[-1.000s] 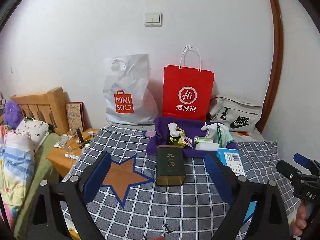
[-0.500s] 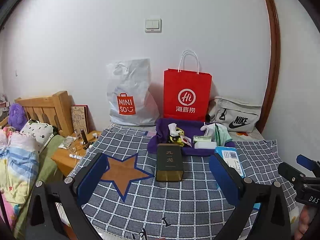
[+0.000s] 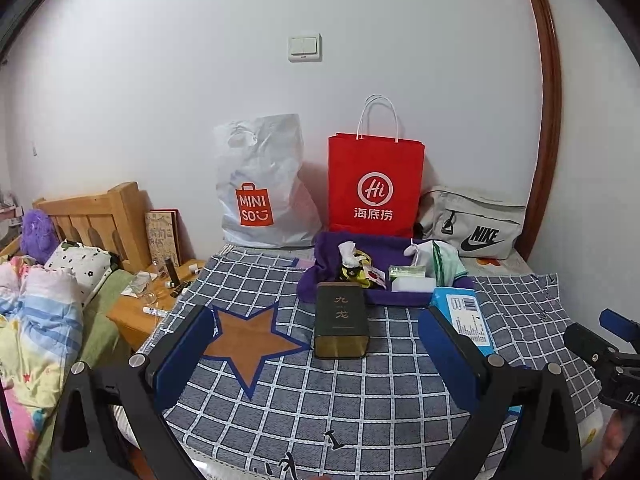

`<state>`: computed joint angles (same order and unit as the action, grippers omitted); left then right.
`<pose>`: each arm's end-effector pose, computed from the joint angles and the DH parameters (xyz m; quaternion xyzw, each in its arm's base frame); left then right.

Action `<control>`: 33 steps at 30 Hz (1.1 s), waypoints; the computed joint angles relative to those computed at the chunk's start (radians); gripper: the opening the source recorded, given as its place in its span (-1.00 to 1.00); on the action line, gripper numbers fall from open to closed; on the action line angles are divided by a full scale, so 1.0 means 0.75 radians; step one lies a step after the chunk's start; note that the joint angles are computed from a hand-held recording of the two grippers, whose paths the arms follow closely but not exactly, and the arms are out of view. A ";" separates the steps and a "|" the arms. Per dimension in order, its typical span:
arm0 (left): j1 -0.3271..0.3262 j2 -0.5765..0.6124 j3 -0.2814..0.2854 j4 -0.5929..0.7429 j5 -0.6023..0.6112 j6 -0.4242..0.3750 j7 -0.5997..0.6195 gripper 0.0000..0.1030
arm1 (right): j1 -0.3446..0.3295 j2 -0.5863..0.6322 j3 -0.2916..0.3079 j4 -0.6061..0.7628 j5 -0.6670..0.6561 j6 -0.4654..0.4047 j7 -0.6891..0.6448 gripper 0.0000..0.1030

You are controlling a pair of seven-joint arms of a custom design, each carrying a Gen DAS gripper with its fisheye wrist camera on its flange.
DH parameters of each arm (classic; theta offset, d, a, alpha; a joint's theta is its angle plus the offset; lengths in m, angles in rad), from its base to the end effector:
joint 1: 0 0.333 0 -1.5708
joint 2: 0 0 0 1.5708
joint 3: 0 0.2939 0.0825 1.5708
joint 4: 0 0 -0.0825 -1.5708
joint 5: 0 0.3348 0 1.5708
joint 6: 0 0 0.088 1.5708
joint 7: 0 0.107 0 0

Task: Organize soft objects

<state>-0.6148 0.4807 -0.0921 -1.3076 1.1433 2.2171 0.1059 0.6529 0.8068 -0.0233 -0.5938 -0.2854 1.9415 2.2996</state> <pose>0.5473 -0.4088 0.5213 -0.6790 0.5294 -0.3144 0.3998 0.5841 0.4132 0.5714 -0.6541 0.6928 -0.1758 0.2477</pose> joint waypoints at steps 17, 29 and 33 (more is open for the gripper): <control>-0.002 -0.003 0.000 -0.004 0.010 0.003 0.008 1.00 | -0.009 -0.063 0.028 -0.101 -0.034 0.043 0.020 1.00; -0.007 -0.008 -0.003 -0.011 0.021 -0.001 -0.004 1.00 | -0.005 -0.059 0.025 -0.085 -0.032 0.041 0.009 1.00; -0.008 -0.008 -0.004 -0.010 0.021 -0.003 -0.003 1.00 | -0.003 -0.054 0.023 -0.072 -0.032 0.038 0.006 1.00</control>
<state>-0.6209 0.4744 -0.0950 -1.3155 1.1592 2.2148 0.1039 0.6506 0.7667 -0.0062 -0.6477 -0.3096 1.9698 2.3041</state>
